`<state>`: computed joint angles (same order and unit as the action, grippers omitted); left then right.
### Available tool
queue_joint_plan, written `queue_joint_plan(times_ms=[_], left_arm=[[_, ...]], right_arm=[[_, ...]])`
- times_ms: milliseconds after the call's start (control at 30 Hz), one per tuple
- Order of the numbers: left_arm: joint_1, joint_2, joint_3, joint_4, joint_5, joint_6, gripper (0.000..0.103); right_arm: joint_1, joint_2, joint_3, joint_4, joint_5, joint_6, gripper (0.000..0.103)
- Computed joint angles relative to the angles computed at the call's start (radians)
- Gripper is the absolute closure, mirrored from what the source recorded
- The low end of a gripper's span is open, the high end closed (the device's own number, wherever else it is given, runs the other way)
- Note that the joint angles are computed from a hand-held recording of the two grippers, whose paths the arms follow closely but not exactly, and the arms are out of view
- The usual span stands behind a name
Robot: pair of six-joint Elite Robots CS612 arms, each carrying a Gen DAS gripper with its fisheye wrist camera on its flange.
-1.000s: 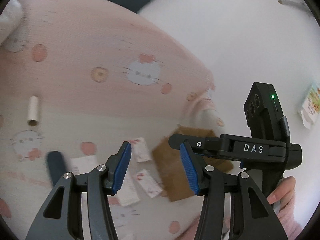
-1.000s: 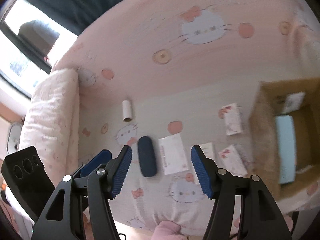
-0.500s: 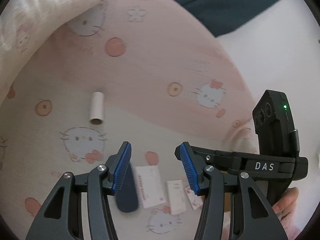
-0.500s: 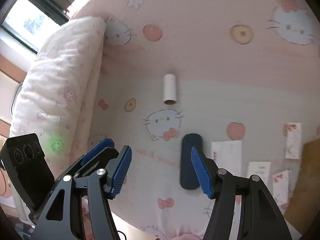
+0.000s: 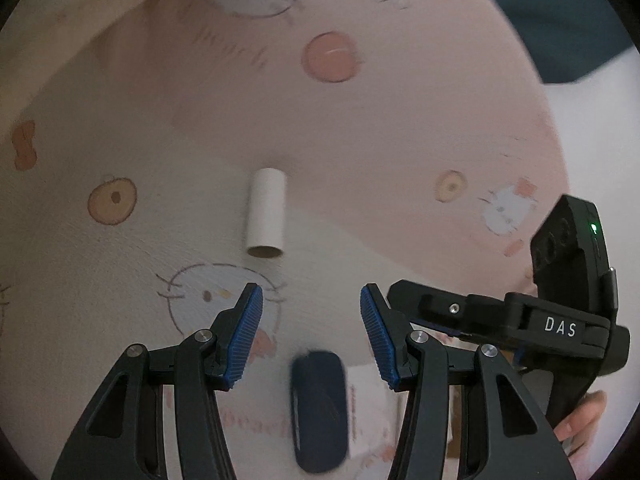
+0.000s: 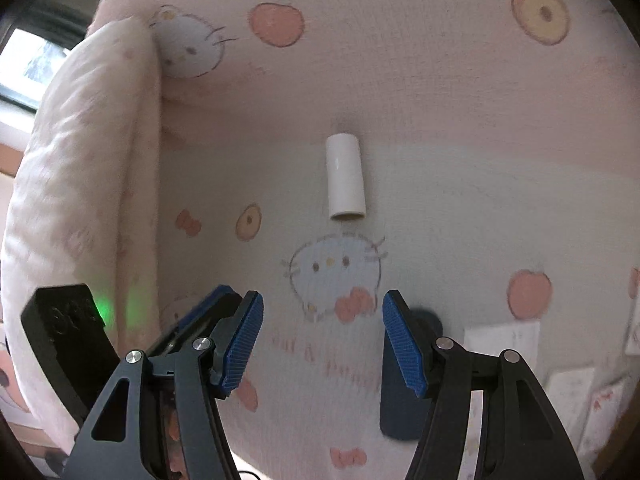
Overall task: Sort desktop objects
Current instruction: 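Close both tools on the white paper tube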
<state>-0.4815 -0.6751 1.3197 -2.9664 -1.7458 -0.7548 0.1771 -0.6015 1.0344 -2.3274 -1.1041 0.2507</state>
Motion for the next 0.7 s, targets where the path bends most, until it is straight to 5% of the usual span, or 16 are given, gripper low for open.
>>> queue_joint_plan(times_ms=[333, 700], left_arm=[[0.036, 0.125, -0.153, 0.075, -0.047, -0.041, 0.048], [0.056, 0.219, -0.25, 0.024, -0.065, -0.112, 0.048]], right_arm=[[-0.012, 0.134, -0.148, -0.021, 0.006, 0.032, 0.043], [-0.043, 0.264, -0.246, -0.218, 0.187, 0.317, 0.043]])
